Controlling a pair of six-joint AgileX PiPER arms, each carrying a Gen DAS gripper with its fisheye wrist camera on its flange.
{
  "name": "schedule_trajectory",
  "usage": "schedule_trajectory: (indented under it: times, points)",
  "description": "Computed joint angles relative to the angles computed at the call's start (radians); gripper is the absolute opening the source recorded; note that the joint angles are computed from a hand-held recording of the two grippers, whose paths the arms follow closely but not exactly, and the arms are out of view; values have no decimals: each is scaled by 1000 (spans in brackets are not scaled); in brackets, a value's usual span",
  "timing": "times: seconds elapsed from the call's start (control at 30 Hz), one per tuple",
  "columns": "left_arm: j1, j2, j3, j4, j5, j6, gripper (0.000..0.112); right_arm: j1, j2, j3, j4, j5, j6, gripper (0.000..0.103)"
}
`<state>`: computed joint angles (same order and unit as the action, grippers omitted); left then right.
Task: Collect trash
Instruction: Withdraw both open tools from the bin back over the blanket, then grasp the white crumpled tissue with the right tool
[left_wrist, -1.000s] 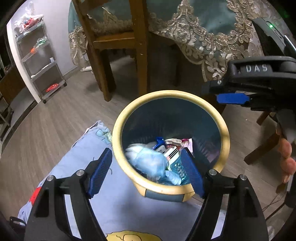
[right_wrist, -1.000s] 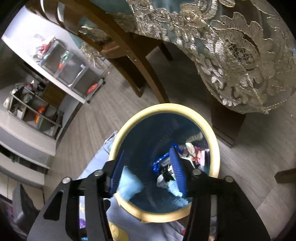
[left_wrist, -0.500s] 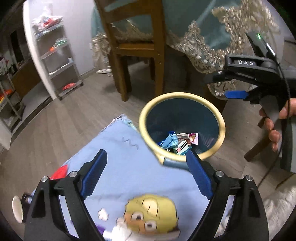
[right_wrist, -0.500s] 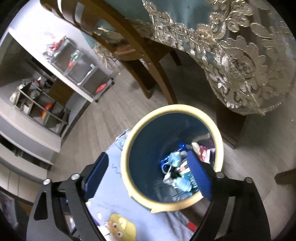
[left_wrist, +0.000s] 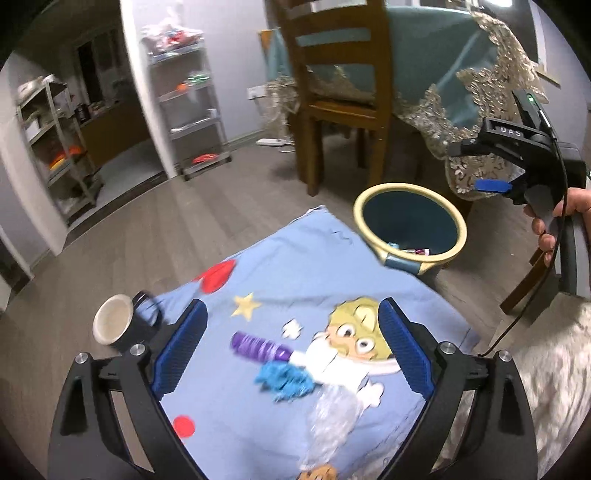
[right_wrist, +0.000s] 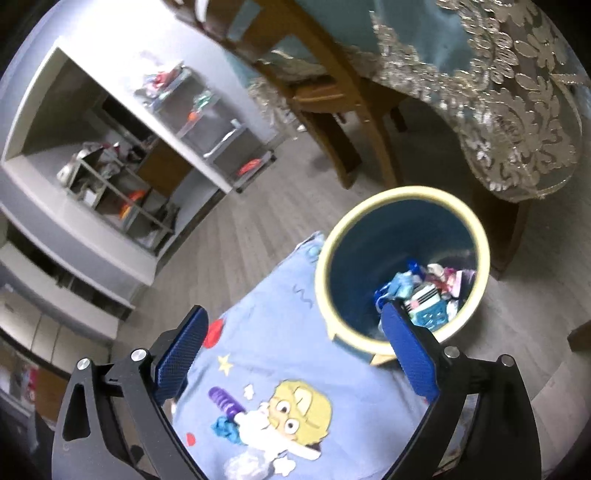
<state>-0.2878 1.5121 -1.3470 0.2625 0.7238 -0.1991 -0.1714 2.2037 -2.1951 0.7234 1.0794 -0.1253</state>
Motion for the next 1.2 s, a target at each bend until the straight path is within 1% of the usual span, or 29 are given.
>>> schedule_trajectory:
  times: [0.07,0.17,0.33,0.4,0.5,0.67,0.83,0.97,1.07,1.2]
  points:
    - [17,-48,60,7,-15,-10,94,8,-50,89,36,-26,-45,95]
    - [53,-104,149,-6,-45,-15,94,39,-102,169,32,-39,-77,95]
    - [118,-124,219,-19,-66,10,94,109,-186,289,-17,-90,-143,95]
    - [149,-121,229,-43,-63,29,94,129,-199,309,-25,-93,-158,95]
    - [208,-116,238,-107,-72,70,94,168,-201,324,-56,-92,-176,95]
    - [247,-102,231,-148,-84,88,95,202,-195,368,-58,-82,-189,95]
    - [240,-66,215,-125,-79,70,96,240,-168,354,-116,-68,-169,95]
    - [238,-45,208,-113,-70,57,96,257,-147,336,-122,-61,-169,95]
    - [243,-35,211,-112,-65,62,96,260,-116,325,-94,-43,-154,95]
    - [249,-7,217,-57,-57,34,96,285,-77,298,-119,-21,-141,95]
